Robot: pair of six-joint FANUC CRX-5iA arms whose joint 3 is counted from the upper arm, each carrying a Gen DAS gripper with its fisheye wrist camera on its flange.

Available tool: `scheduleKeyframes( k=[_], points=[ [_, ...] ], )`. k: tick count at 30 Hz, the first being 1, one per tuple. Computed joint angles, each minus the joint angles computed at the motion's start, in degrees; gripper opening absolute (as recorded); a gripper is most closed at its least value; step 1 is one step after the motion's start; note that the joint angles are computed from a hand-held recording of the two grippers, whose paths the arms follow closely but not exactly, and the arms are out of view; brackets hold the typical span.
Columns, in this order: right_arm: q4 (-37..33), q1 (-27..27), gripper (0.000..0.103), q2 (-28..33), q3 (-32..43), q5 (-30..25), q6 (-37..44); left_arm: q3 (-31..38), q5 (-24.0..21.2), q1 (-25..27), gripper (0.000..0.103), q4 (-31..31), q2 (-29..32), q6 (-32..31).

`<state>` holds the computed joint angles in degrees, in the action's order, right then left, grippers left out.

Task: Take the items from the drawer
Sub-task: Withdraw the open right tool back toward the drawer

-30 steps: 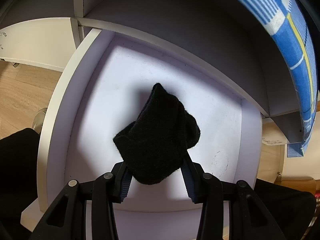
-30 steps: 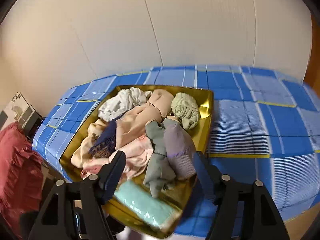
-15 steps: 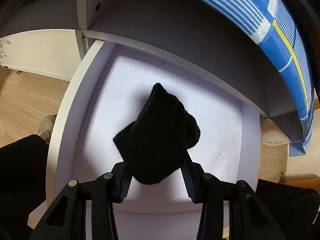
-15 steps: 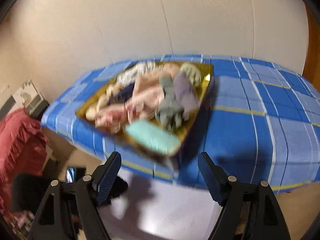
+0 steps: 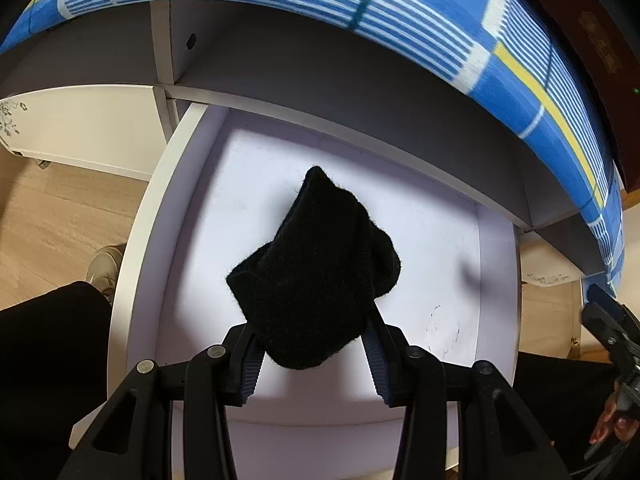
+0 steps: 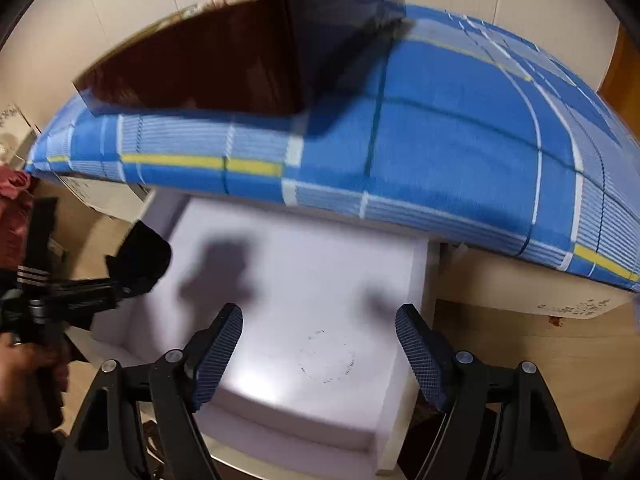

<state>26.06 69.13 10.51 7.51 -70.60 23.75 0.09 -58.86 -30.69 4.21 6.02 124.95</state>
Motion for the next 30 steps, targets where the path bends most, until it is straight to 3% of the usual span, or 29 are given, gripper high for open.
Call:
scheduleKeyframes(
  k=[30],
  points=[
    [-12.29, -3.84, 0.084, 5.39, 4.56, -4.18, 2.68, 5.21, -0.39, -3.84, 0.045, -4.75, -3.57, -3.49]
  ],
)
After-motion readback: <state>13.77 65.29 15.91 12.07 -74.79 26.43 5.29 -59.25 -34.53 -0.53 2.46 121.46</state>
